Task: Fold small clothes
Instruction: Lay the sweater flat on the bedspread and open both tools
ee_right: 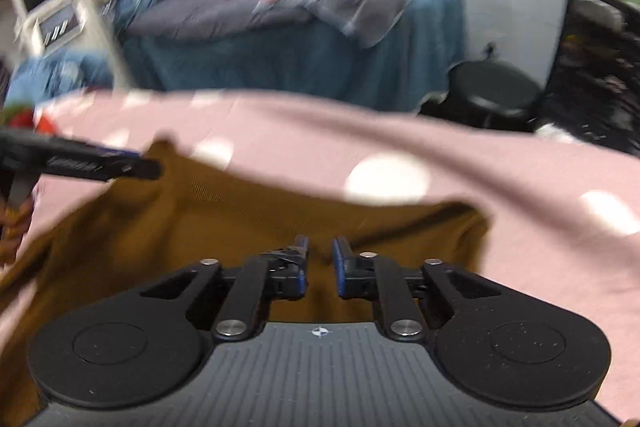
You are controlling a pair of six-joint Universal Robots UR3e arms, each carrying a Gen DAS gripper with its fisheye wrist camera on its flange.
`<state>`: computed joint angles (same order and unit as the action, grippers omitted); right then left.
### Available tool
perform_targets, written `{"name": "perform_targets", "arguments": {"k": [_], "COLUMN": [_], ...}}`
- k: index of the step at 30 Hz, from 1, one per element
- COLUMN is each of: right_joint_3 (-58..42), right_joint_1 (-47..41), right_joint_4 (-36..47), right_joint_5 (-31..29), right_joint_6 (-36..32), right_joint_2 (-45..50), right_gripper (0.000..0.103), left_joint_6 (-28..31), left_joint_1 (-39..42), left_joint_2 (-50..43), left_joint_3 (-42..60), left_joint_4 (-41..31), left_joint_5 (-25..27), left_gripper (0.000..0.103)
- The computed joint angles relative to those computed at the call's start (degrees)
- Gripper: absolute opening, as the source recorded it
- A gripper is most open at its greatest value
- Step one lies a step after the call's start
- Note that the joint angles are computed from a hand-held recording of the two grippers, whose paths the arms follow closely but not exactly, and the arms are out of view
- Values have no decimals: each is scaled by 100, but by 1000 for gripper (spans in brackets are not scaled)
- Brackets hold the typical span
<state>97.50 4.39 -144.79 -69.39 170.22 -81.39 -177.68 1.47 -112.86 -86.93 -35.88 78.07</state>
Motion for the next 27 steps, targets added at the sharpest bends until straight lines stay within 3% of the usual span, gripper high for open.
{"name": "perform_targets", "arguments": {"k": [7, 8, 13, 16, 18, 19, 20, 22, 25, 26, 27], "right_joint_3": [37, -48, -1148, -2033, -2557, -2801, -2947, -3199, -3031, -2770, -2438], "right_joint_1": [346, 342, 453, 508, 553, 559, 537, 523, 604, 542, 447], "right_joint_4": [-301, -337, -246, -19, 159, 262, 332, 473, 163, -96, -351], "right_joint_5": [-530, -537, -790, -1053, -1293, -1373, -1382, -1410, -1843, -1782, -1625], "right_joint_6": [229, 277, 385, 407, 556, 697, 824, 878, 1026, 1228, 1441], "right_joint_2": [360, 467, 1350, 1974, 2304, 2447, 2531, 2650, 2517, 2366, 2157], "right_gripper": [16, 10, 10, 11, 23, 31, 33, 34, 49, 57, 58], "left_joint_6": [-10, -8, -336, -862, -1300, -1455, -1551, -1693, -1750, -1641, -1504], "left_joint_1": [-267, -288, -456, -524, -603, -634, -661, -673, -561, -520, -495], "left_joint_2": [-383, -498, -1442, -2129, -2527, -2747, -2935, -3053, -2653, -2512, -2371], "left_joint_3": [-107, -7, 1516, 2720, 3450, 3881, 4279, 4564, 3786, 3559, 3352], "left_joint_4": [427, 480, 108, -298, -543, -768, -1015, -1100, -276, -121, -2], "left_joint_5": [247, 282, 604, 910, 1307, 1516, 1708, 1992, 1922, 1854, 1802], "left_gripper": [22, 22, 25, 51, 70, 74, 79, 80, 91, 94, 94]}}
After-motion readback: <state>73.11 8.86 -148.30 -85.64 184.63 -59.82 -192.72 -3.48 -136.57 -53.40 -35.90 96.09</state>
